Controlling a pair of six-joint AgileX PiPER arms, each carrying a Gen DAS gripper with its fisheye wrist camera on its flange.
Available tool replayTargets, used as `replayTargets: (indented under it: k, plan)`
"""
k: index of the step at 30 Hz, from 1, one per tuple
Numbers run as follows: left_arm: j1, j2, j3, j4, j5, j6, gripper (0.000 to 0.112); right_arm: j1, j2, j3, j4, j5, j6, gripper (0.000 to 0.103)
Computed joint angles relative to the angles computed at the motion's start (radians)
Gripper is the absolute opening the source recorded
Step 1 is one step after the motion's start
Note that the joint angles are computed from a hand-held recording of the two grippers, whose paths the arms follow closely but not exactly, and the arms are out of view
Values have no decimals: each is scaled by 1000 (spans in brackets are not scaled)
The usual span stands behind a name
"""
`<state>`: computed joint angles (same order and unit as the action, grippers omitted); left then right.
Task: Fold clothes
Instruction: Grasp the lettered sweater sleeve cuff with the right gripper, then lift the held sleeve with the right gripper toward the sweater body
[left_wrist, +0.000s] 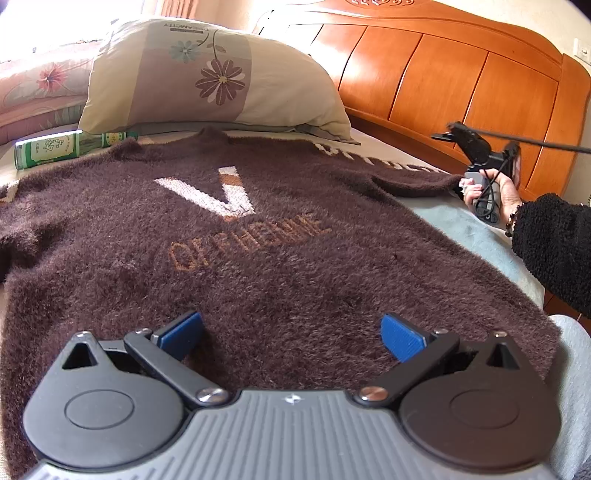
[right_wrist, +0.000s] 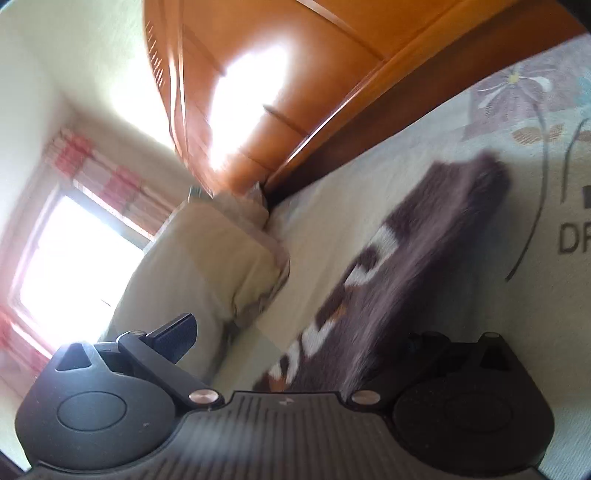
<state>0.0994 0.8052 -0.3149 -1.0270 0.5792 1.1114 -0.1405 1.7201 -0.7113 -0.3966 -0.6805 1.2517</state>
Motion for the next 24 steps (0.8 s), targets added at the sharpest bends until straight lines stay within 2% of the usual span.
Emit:
replayTargets:
  k: [5,8,10,13,19,24]
  plan:
    - [7,-2,-1,3,7,-1,102,109,11,-61,125,117,-158,103]
    - [16,-3,-4,3,18,0,102,80,11,-49,51,9,-56,103]
    - [19,-5,-5,7,22,-5,102,68,-9,-57,-2,-4,-19,103]
    - [22,-7,-7,13,26,-13,102,67,-34,-93,-89,34,42,103]
    - [23,-24,-12,33,28,-33,102,97,-81,-121,-170,77,132,103]
    - [86,-34,-30,31,90,-10,102,143,-115,-143,-193,133,170,103]
